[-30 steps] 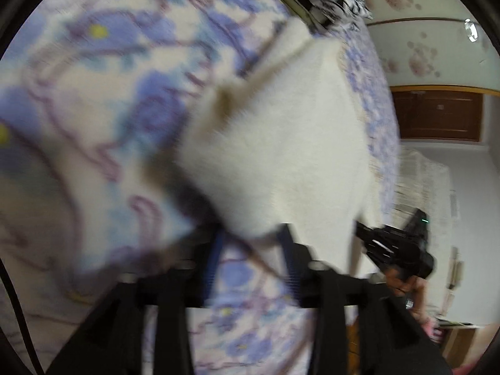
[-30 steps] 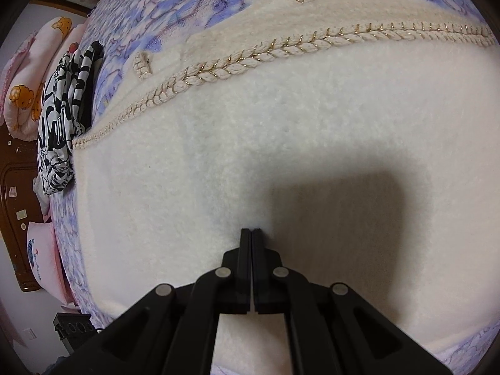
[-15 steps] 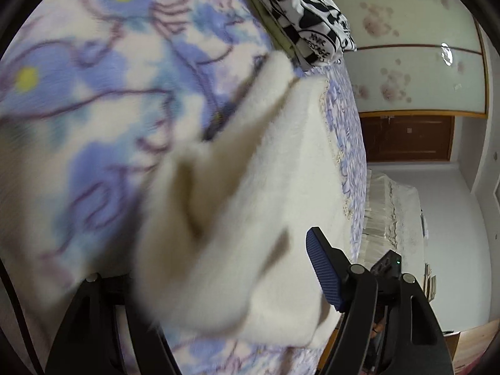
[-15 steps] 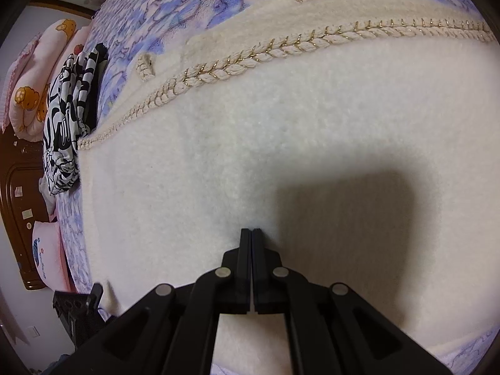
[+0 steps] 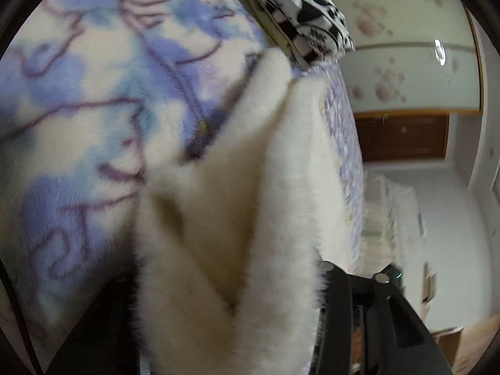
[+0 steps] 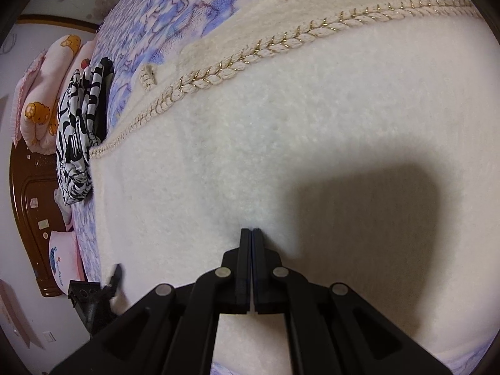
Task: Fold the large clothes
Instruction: 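Grasp the folded cream cardigan edge with the left tool and lift it, then fold the lifted cardigan over onto itself with the left tool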
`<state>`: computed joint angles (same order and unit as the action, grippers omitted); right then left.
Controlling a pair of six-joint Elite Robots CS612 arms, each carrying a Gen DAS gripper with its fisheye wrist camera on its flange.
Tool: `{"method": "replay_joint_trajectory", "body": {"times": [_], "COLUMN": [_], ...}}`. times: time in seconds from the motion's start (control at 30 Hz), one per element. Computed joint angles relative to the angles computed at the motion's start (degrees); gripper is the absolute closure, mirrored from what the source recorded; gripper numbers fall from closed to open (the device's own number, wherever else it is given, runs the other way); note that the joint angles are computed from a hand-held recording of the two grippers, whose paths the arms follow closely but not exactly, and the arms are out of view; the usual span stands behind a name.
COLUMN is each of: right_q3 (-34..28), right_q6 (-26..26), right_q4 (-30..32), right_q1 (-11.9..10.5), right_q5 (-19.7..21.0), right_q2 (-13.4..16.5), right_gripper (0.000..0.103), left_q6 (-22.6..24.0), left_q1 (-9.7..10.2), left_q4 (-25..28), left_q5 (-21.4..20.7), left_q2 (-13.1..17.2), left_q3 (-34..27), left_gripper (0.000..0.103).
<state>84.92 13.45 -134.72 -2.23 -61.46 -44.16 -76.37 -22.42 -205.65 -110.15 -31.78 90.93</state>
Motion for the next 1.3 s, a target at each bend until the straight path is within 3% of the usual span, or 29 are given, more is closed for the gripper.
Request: {"method": "replay_joint_trajectory", "body": {"times": [0.2, 0.4, 0.53, 0.77, 0.93, 1.07, 1.2, 1.3], "right_q3": [-0.22, -1.06, -0.17, 1.32, 2.06, 1.42, 0.94, 2.74], "right_q6": [1.29, -1.24, -1.49, -2.17, -3.84, -7.28, -12.85, -12.76], "right_q4": [-0.45, 0.55, -1.11, -3.88, -3.82, -0.34, 3.43, 1.45], "right_q1": [0.75, 1.27, 0.91, 0.12, -1.66, -3.03, -4.77, -7.85], "right_q5": [-2.53, -4.41, -3.19, -0.22, 6.58, 11.49, 14.01, 15.96], "right_q2": [-0.12, 0.08, -0.08, -0.42, -0.09, 0.2, -0.55, -2.1], "right_gripper": [0.103, 0.103, 0.103, 0.103, 0.103, 0.103, 0.103, 0.103], "left_q6": [2.08, 6.26, 14.54, 18.71, 25.39, 27.58, 28.44, 29.55], "left_q1": [-0.65, -1.05, -1.72, -3.33, -6.47, -9.53, -13.52, -16.37], "left_q4": [1.28, -5.36, -1.2, 1.28, 7.79, 10.67, 12.97, 17.95], "left_q5": [1.72, 1.48, 1.46, 2.25, 6.64, 10.55, 14.26, 16.86], "left_q2": [-1.1, -1.12, -2.67, -3.89, -7.9, -9.83, -10.39, -9.45], "left_q3": [-1.09, -3.13, -5.34, -8.75, -7.94, -7.7, -8.35, -11.51], "left_gripper": [0.08, 0.086, 0.086, 0.086, 0.086, 0.086, 0.086, 0.086]}}
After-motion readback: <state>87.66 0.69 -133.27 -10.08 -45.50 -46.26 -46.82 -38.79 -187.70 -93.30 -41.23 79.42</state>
